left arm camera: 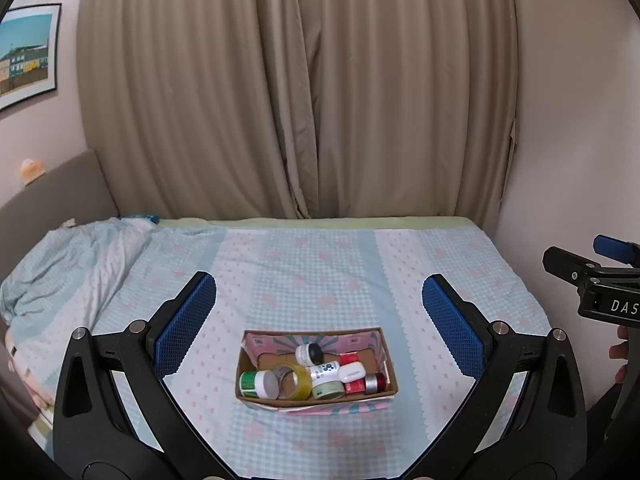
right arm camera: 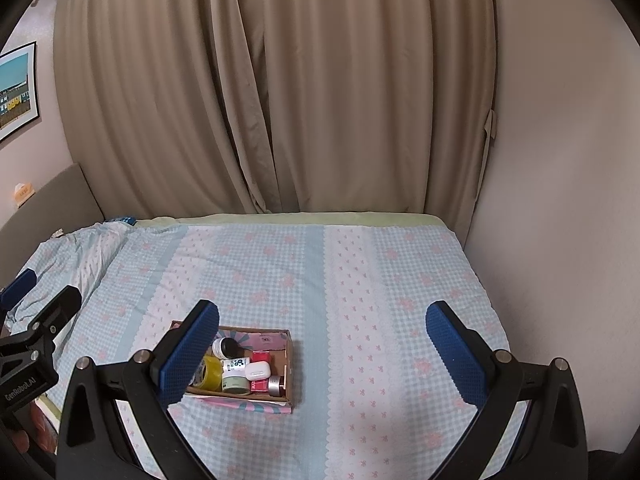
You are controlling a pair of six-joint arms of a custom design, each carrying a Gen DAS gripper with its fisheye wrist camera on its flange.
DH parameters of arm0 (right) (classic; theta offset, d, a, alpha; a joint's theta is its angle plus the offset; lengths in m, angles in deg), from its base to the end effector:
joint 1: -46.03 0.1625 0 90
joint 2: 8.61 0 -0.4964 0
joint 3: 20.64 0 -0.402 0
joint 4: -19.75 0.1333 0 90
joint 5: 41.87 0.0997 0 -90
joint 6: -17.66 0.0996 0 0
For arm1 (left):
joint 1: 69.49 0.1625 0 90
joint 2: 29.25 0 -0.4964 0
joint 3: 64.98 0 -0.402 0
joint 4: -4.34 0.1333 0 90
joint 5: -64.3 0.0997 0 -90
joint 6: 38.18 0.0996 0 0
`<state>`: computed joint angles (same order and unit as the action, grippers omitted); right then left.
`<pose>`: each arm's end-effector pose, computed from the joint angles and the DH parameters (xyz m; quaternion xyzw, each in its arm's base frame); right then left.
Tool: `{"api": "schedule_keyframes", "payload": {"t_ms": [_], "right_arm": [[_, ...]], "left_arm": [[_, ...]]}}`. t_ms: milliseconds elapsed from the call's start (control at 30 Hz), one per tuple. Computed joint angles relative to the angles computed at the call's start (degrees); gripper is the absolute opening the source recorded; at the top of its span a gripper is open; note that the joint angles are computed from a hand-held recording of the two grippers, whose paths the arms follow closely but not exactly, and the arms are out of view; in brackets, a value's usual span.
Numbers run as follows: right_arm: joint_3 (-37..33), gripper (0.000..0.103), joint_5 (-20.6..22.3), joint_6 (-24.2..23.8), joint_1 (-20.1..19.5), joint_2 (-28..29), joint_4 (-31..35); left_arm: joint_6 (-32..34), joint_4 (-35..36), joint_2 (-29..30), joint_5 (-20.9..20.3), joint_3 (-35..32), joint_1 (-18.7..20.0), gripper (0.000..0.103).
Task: Organize rigid objects
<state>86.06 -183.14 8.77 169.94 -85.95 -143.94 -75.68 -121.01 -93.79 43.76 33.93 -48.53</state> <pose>0.3664 -0.4454 0.4748 0.1527 -0.8369 0.4189 0.3175 -0.5217 -0.4425 0.3505 0.2187 0.7922 -0.4608 0.3351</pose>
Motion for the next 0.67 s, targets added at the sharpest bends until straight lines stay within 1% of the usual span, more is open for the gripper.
{"api": "schedule_keyframes", "payload": {"t_ms": [133, 200, 267, 367, 533, 667], "right_arm": [[0.21, 0.103, 0.24, -0.47, -0.07, -0.03, -0.68], [0.13, 0.103, 0.32, -0.56, -0.07, -0.01, -0.79], [0.0, 0.103, 0.32, -0.52, -0.01, 0.04, -0.75], [-0.02, 0.103, 0.36, -0.65, 0.0, 0.04, -0.85], [-0.02, 0.103, 0.53, -0.71, -0.07, -0.04, -0.76], [-0.53, 0.103, 0.24, -0.47, 0.26, 0.37, -0.74]], "left_arm": [[0.89, -1.6, 0.11, 0.68, 0.57, -0.36, 0.103], [0.64, -1.46, 0.18, 1.77, 0.74, -0.6, 0.103], [1.07, -2.3, 0.37, 3.13, 1.08, -0.96, 0.103], [0.85, -2.42, 0.72, 6.27, 1.54, -1.54, 0.103], [7.77, -11.48, 1.38, 7.69, 3.01, -2.09, 0.103], [11.33, -15.73, 1.62, 7.72, 3.73, -2.26, 0.103]]}}
